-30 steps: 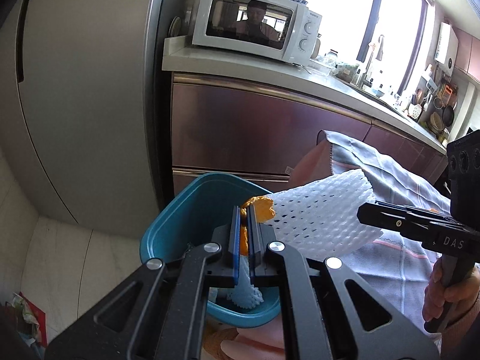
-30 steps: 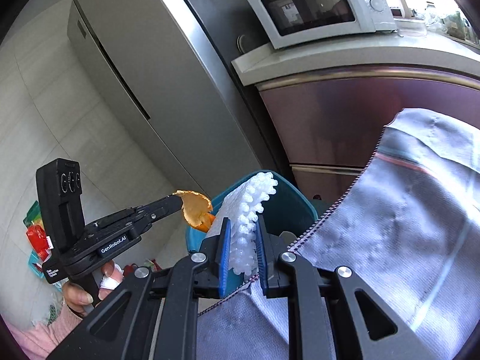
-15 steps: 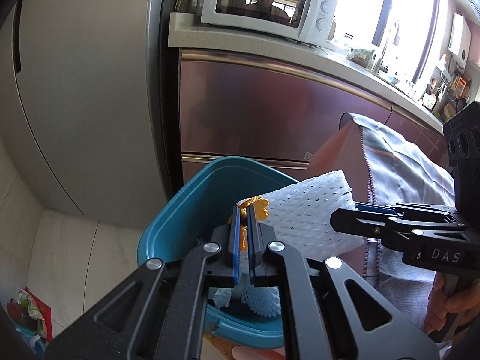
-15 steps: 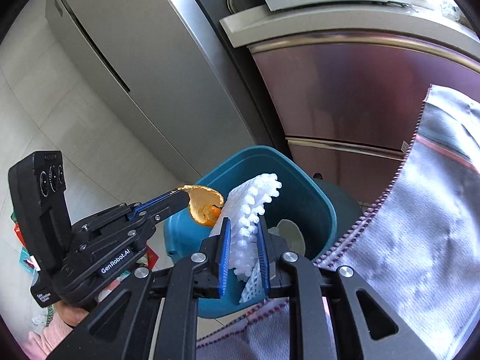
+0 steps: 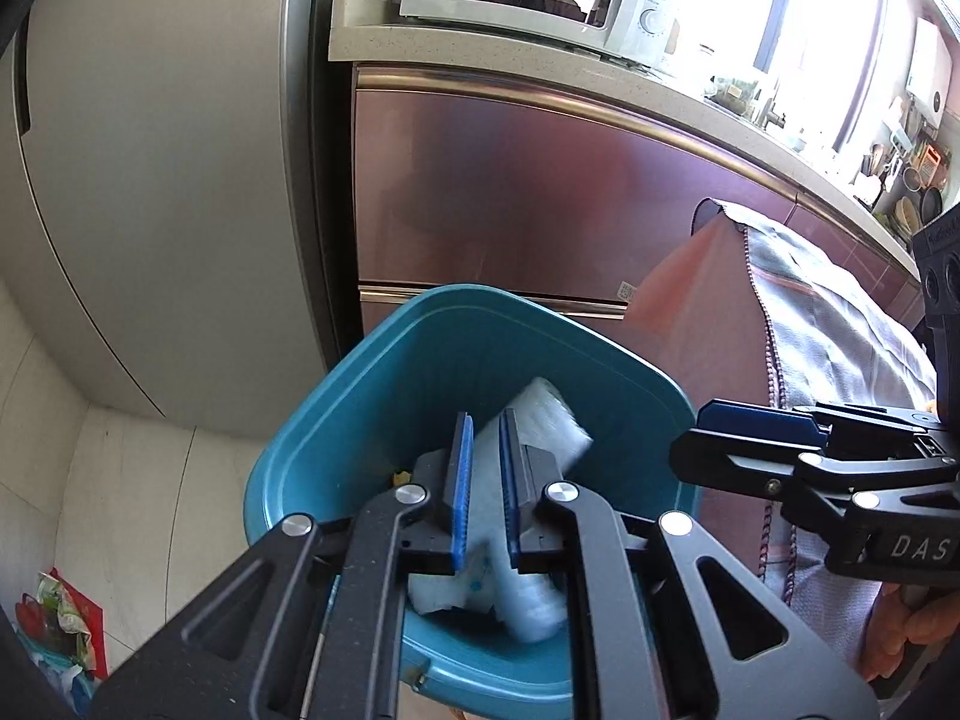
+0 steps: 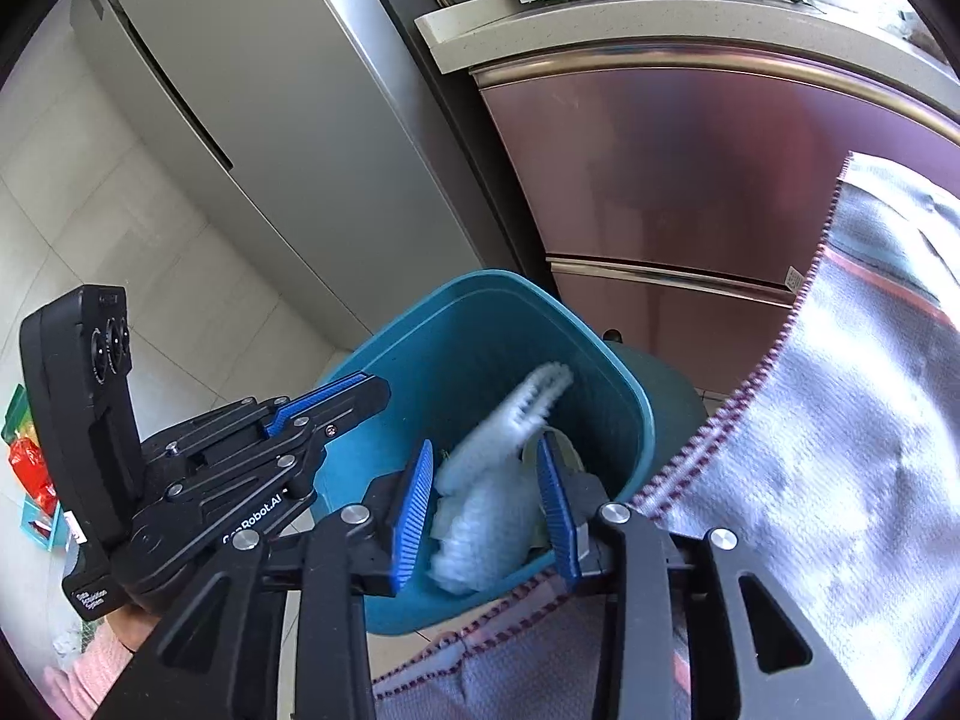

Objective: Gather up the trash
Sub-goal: 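Carry the orange peel and foam net to the teal bin and open both grippers, then move both open grippers back over the table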

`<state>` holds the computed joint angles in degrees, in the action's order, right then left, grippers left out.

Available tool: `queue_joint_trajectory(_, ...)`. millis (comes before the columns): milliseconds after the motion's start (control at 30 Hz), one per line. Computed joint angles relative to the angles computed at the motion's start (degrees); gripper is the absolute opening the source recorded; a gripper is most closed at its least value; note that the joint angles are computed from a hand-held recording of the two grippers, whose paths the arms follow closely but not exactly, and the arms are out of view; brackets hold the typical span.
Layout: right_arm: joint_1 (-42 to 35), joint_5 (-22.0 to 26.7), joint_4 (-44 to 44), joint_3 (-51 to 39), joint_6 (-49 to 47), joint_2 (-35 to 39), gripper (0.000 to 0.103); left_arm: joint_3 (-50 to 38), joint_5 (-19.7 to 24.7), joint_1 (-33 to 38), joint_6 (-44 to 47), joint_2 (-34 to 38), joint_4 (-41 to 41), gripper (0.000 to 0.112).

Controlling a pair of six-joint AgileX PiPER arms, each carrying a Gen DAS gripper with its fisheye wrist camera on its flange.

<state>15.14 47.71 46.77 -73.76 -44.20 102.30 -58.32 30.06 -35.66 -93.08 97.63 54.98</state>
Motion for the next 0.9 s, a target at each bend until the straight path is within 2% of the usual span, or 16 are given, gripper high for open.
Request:
queue_joint_trajectory(167, -1.89, 0.12, 2.08, 2.87, -3.02, -2.15, 0.035, 0.29, 0.79, -1.81, -2.83, -0.76, 2.29, 0.013)
queue_joint_trajectory(433, -7.41, 3.25, 7.82, 9.39, -10.74, -9.22, 0.036, -0.37, 4.07, -7.18, -5.89, -3.4, 6.67, 0.018)
queue_joint_trajectory(533, -11.32, 5.55, 10.22, 12.57, -14.71, -13.13, 0.039, -0.74, 4.66, -9.86, -7.84, -4.64, 9.48, 0.026)
queue_joint_trajectory(600, -14.89, 7.51, 11.55, 14.98, -17.44, -15.93, 0.041, -1.38, 4.66, -11.54, -8.37, -5.0, 10.82, 0.034)
queue_joint_trajectory(733, -24.4, 12.47, 13.32, 18.94, -22.69, -20.85, 0.041, -3.33, 3.93, -15.21, -8.46, -4.86, 13.1, 0.039)
queue_joint_trajectory(900, -39.68, 18.41, 13.71, 22.13, -28.82, -25.3, 0.044, -8.75, -2.46, -18.01, -4.69, -0.88, 11.07, 0.042)
